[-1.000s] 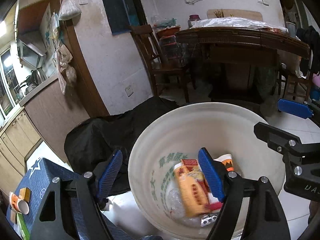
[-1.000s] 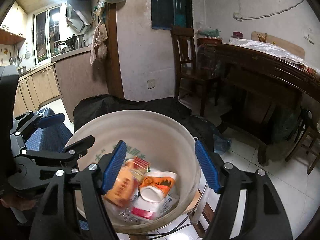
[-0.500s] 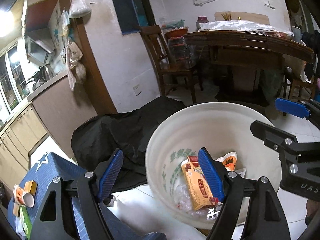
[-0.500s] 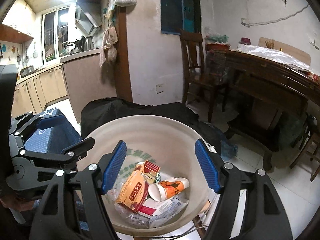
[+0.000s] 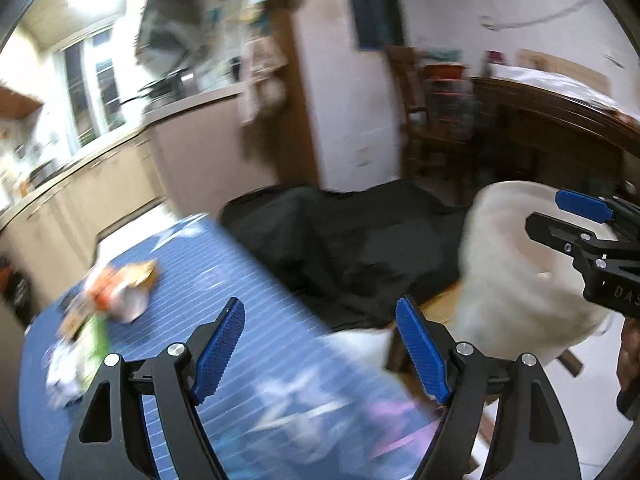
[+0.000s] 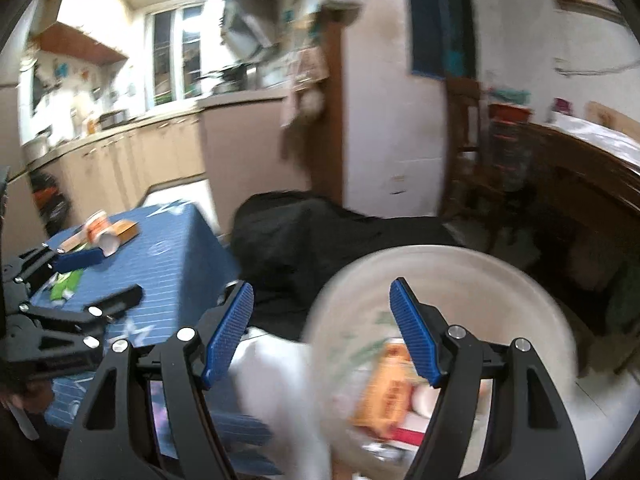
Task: Collect trash
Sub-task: 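Move both tools back over the trash on the table, then grasp the white wipes packet with the left tool while the right tool grasps the orange paper cup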
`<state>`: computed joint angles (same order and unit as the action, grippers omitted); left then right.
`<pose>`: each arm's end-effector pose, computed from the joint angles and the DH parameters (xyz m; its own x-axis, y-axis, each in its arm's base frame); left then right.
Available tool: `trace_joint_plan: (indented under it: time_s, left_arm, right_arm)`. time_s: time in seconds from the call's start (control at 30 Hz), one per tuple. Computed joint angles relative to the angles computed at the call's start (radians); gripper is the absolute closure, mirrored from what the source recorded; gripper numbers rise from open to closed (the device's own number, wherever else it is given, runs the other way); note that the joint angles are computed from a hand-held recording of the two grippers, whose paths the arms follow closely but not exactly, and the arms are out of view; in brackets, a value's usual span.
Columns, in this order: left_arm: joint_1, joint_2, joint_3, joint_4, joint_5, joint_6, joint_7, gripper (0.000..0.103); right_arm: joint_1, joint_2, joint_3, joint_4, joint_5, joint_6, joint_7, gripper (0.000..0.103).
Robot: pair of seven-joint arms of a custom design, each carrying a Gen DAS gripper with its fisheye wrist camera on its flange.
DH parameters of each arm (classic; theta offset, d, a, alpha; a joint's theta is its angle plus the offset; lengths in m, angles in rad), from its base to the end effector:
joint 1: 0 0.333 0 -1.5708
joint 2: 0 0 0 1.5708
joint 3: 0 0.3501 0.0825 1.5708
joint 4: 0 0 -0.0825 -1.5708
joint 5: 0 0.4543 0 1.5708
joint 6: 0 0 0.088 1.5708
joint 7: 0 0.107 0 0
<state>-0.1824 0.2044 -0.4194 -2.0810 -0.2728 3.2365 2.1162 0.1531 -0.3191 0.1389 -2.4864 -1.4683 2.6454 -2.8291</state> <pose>0.5858 -0.3531 0.4397 -0.6586 -0.7362 -0.1559 -0.3447 0.4793 -0.8071 0.4761 0.1712 0.4275 -0.3450 -0.9380 -0.0328 -0.4741 0.2043 -0.8564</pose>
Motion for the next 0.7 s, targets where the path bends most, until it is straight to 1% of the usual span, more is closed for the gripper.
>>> trace_joint_plan:
  time_s: [0.03, 0.1, 0.13, 0.17, 0.23, 0.27, 0.3, 0.33, 0.4, 0.43, 0.47, 0.5, 0.53, 0.57, 0.6, 0.63, 0.67, 0.7]
  left_arm:
    - [-0.022, -0.010, 0.049, -0.013, 0.001, 0.005, -0.015, 0.024]
    - [-0.075, -0.031, 0.167, -0.045, 0.007, 0.010, -0.057, 0.024]
    - [-0.093, -0.038, 0.213, -0.056, 0.011, 0.007, -0.078, 0.024]
    - [-0.124, -0.043, 0.274, -0.064, 0.021, 0.001, -0.105, 0.024]
    - [-0.207, -0.049, 0.424, -0.080, 0.058, -0.003, -0.185, 0.024]
    - [-0.216, -0.051, 0.466, -0.084, 0.067, -0.004, -0.215, 0.024]
    - [-0.194, -0.052, 0.473, -0.082, 0.065, -0.008, -0.231, 0.024]
    - [-0.157, -0.051, 0.458, -0.080, 0.062, -0.009, -0.244, 0.024]
    - [-0.135, -0.040, 0.479, -0.062, 0.072, -0.012, -0.286, 0.024]
    - [-0.119, -0.029, 0.489, -0.044, 0.074, -0.015, -0.306, 0.024]
    - [-0.088, -0.018, 0.474, -0.027, 0.074, -0.021, -0.314, 0.023]
    - [-0.038, -0.007, 0.438, -0.007, 0.066, -0.031, -0.310, 0.022]
    - [0.028, 0.004, 0.386, 0.008, 0.050, -0.034, -0.294, 0.022]
    - [0.104, 0.023, 0.318, 0.036, 0.026, -0.041, -0.268, 0.020]
    - [0.163, 0.042, 0.262, 0.067, 0.004, -0.063, -0.243, 0.016]
    - [0.200, 0.056, 0.229, 0.089, -0.016, -0.079, -0.223, 0.015]
    - [0.250, 0.079, 0.182, 0.122, -0.048, -0.101, -0.192, 0.015]
    - [0.274, 0.097, 0.160, 0.148, -0.071, -0.123, -0.171, 0.015]
  right_arm:
    - [0.002, 0.039, 0.000, 0.035, -0.009, 0.022, -0.010, 0.035]
    - [0.014, 0.117, -0.003, 0.105, -0.031, 0.062, -0.030, 0.035]
    - [0.023, 0.161, -0.007, 0.147, -0.041, 0.088, -0.048, 0.035]
    - [0.035, 0.215, -0.011, 0.199, -0.048, 0.113, -0.072, 0.035]
    - [0.061, 0.297, -0.021, 0.282, -0.044, 0.149, -0.127, 0.035]
    - [0.074, 0.341, -0.030, 0.328, -0.034, 0.170, -0.163, 0.035]
    - [0.086, 0.370, -0.040, 0.360, -0.023, 0.188, -0.193, 0.035]
    - [0.098, 0.415, -0.047, 0.409, 0.000, 0.212, -0.244, 0.035]
    - [0.123, 0.483, -0.061, 0.485, 0.049, 0.238, -0.334, 0.035]
    - [0.133, 0.526, -0.065, 0.535, 0.092, 0.251, -0.401, 0.035]
    - [0.139, 0.564, -0.067, 0.578, 0.135, 0.264, -0.461, 0.035]
    - [0.143, 0.600, -0.064, 0.621, 0.188, 0.274, -0.527, 0.035]
    - [0.142, 0.625, -0.064, 0.648, 0.234, 0.285, -0.581, 0.035]
    - [0.138, 0.655, -0.055, 0.685, 0.293, 0.292, -0.650, 0.035]
    - [0.127, 0.688, -0.041, 0.723, 0.357, 0.303, -0.727, 0.032]
    - [0.117, 0.709, -0.030, 0.748, 0.405, 0.312, -0.786, 0.029]
    - [0.109, 0.740, -0.017, 0.788, 0.450, 0.316, -0.844, 0.022]
    - [0.110, 0.757, -0.015, 0.811, 0.477, 0.318, -0.878, 0.017]
